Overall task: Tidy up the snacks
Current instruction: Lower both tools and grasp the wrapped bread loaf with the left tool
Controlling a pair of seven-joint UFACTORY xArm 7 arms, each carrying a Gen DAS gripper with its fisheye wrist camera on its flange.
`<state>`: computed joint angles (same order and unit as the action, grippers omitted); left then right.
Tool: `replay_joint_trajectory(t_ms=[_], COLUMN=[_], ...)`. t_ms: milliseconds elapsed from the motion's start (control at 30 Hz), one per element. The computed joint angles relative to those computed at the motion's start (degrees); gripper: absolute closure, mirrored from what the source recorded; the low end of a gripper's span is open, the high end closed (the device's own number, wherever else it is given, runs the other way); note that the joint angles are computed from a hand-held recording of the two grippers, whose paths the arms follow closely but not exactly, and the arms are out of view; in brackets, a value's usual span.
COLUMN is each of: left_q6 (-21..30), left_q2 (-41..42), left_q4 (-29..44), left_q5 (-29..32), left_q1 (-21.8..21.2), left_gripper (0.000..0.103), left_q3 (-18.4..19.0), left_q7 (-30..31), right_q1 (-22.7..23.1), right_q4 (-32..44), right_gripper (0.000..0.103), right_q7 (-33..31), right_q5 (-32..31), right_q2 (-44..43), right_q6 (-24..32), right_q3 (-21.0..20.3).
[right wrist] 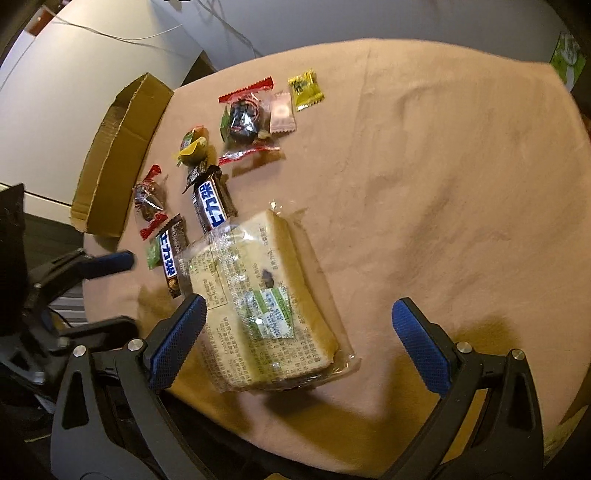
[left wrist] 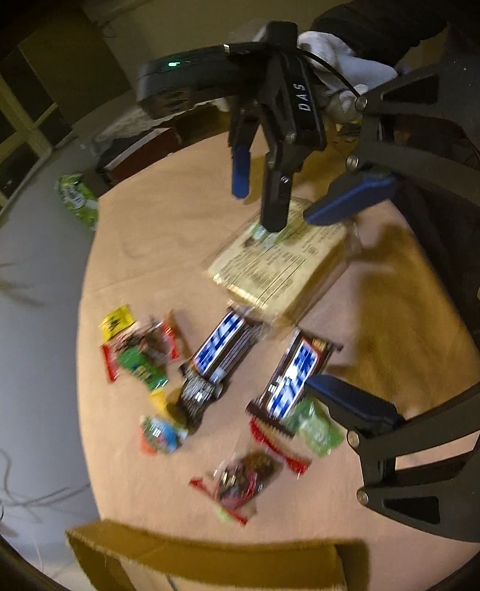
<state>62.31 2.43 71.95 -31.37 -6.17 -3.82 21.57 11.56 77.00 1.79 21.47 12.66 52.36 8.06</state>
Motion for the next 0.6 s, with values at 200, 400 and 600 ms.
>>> replay_joint_trajectory(t_ms=[200,400,600], left_q6=[3.12,3.37,1.98], left_q2=[1.38,3.47,4.43], left_q4=[-0.22,0.52,0.41], left_q5=[-2.59,-4.10,-4.68], left_q1=[-0.22,0.03,-0.59], left_gripper=[0.037,0.037,0.044], left_q3=[-0.44,-0.77,-1.82], left_q7=[0.24,-1.01,-0.89], right_q1=[-0.81,-0.94,-0.92], right_q4=[-0.33,0.60,2.42], right_gripper=[0.018,0.022,0.026], right_q7=[-2.38,-3.76,-3.33], right_q5=[3.95,6.75,8.16], right_q2=[0.57,1.87,3.31], right_q6=[2.08,3.28,4.86], right_q3=[0.54,0.88,1.18])
